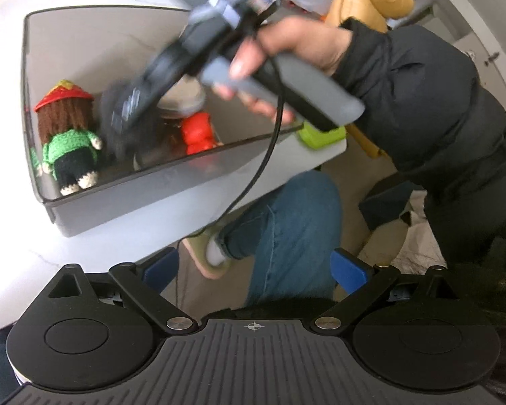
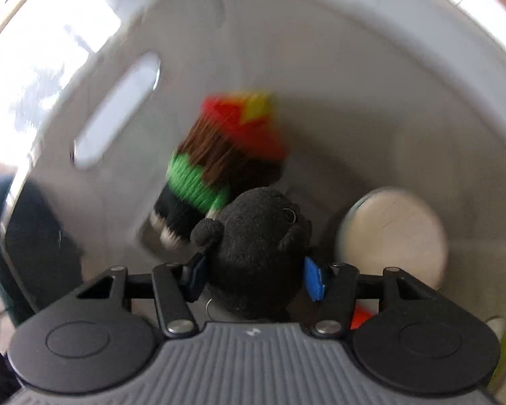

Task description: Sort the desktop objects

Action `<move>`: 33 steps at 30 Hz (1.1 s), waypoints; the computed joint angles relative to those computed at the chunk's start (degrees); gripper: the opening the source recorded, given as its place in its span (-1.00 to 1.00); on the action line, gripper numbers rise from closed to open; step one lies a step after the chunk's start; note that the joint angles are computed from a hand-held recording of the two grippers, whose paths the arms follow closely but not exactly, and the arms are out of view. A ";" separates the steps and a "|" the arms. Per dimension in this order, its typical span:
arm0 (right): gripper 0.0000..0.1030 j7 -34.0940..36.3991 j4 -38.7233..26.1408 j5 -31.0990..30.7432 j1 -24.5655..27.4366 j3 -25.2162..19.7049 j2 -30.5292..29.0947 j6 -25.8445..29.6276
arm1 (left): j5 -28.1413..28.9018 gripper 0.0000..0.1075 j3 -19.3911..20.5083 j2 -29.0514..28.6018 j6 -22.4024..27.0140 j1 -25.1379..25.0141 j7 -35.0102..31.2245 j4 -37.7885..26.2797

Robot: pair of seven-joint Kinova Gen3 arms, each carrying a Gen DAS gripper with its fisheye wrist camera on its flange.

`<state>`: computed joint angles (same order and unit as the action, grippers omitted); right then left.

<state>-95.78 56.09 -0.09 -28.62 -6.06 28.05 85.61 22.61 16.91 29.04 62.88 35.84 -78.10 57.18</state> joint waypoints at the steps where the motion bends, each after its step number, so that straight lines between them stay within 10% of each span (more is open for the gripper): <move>1: 0.14 -1.95 -0.90 0.23 0.14 0.84 -0.05 -0.08 | 0.23 0.85 -0.13 0.06 -0.41 -0.06 0.50 0.17; 7: 0.25 -7.54 -1.83 -3.49 5.15 1.29 1.09 -2.72 | 1.02 0.85 0.29 2.05 -0.74 0.15 1.12 -0.83; 18: 0.39 2.35 -11.83 3.85 2.02 3.96 2.06 21.01 | 3.81 0.86 1.49 3.31 -0.22 -1.49 -1.37 -1.10; 27: 0.28 -2.14 -3.28 8.19 -1.59 3.32 5.36 18.64 | 4.19 0.87 1.00 2.03 -0.72 -1.22 -1.41 0.86; 29: -0.11 -2.39 -0.28 10.28 -2.49 3.28 3.01 15.72 | 4.94 0.87 1.14 1.49 -1.60 -1.95 -1.57 2.37; 33: -0.13 -0.39 0.63 9.18 -0.36 2.46 -1.45 15.57 | 6.33 0.88 1.49 0.99 -3.19 -3.20 -2.10 4.54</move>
<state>-96.17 56.72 9.09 -28.98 -3.60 26.61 101.18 28.94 18.40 30.03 59.69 32.63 -80.20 61.72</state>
